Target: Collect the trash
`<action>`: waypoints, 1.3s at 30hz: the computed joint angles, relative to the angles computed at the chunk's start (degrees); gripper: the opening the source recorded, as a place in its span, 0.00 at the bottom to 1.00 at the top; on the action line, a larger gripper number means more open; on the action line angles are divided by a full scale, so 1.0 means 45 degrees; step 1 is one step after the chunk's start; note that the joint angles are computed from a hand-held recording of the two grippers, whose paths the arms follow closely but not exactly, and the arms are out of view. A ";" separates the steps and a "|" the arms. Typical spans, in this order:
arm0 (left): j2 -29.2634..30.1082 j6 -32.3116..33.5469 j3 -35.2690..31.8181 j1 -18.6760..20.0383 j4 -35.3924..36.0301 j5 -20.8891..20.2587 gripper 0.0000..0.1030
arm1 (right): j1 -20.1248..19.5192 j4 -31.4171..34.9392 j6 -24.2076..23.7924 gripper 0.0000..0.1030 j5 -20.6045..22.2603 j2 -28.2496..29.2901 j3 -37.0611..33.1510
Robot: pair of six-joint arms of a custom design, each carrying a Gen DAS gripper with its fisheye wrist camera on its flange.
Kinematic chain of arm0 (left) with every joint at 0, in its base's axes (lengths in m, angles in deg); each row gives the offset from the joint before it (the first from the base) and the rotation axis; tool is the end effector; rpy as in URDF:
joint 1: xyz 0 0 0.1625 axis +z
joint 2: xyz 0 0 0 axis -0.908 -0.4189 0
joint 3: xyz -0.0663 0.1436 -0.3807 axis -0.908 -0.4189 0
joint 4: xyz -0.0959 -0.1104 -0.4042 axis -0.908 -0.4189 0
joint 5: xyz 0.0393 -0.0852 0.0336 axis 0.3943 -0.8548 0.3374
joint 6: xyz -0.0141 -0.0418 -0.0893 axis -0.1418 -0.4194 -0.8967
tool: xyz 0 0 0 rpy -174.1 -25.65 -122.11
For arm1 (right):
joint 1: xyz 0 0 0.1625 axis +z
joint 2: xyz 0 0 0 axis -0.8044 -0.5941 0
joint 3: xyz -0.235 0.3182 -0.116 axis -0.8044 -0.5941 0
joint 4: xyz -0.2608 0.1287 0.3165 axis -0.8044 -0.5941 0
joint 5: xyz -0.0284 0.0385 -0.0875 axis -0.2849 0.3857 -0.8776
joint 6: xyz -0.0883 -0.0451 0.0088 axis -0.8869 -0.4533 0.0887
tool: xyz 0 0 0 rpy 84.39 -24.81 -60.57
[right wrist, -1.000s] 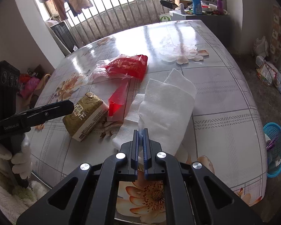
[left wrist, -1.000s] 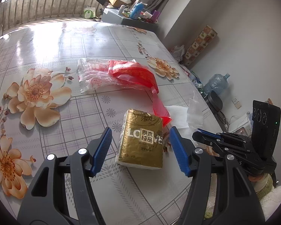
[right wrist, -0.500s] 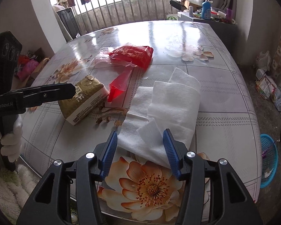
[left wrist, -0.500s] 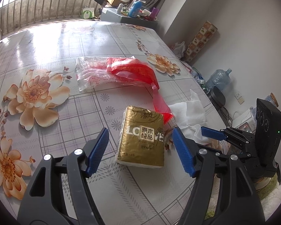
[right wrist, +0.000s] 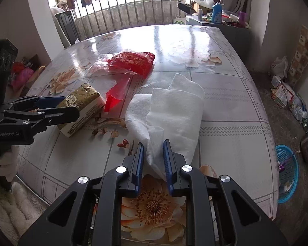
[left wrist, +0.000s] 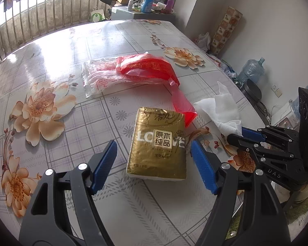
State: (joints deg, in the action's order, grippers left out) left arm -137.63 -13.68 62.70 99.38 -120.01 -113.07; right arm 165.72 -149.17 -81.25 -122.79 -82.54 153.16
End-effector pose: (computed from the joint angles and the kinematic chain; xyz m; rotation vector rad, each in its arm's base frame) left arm -0.3863 -0.5142 0.3141 0.1443 2.4349 -0.8378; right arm 0.3428 -0.5874 0.3423 1.0812 -2.4936 0.3828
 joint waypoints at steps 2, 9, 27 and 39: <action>0.0156 -0.0164 -0.0195 -0.0026 0.0470 0.0136 0.68 | -0.0065 0.0037 0.0146 0.14 0.0119 -0.0009 -0.0031; 0.0580 -0.0894 -0.0754 -0.0008 0.1902 0.0409 0.66 | -0.0345 0.0488 0.1045 0.07 0.0760 0.0026 -0.0337; 0.0704 -0.1563 -0.0992 -0.0258 0.2679 0.0608 0.50 | -0.0330 0.0769 0.1737 0.05 0.1475 0.0004 -0.0575; 0.0398 -0.2206 -0.1044 -0.0859 0.3579 0.1166 0.50 | -0.0182 0.0279 0.1467 0.05 0.1862 -0.0319 -0.0580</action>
State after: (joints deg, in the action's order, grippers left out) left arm -135.84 -23.60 58.01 95.51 -103.91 -107.83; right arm 164.90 -147.92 -74.65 -114.41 -83.98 150.55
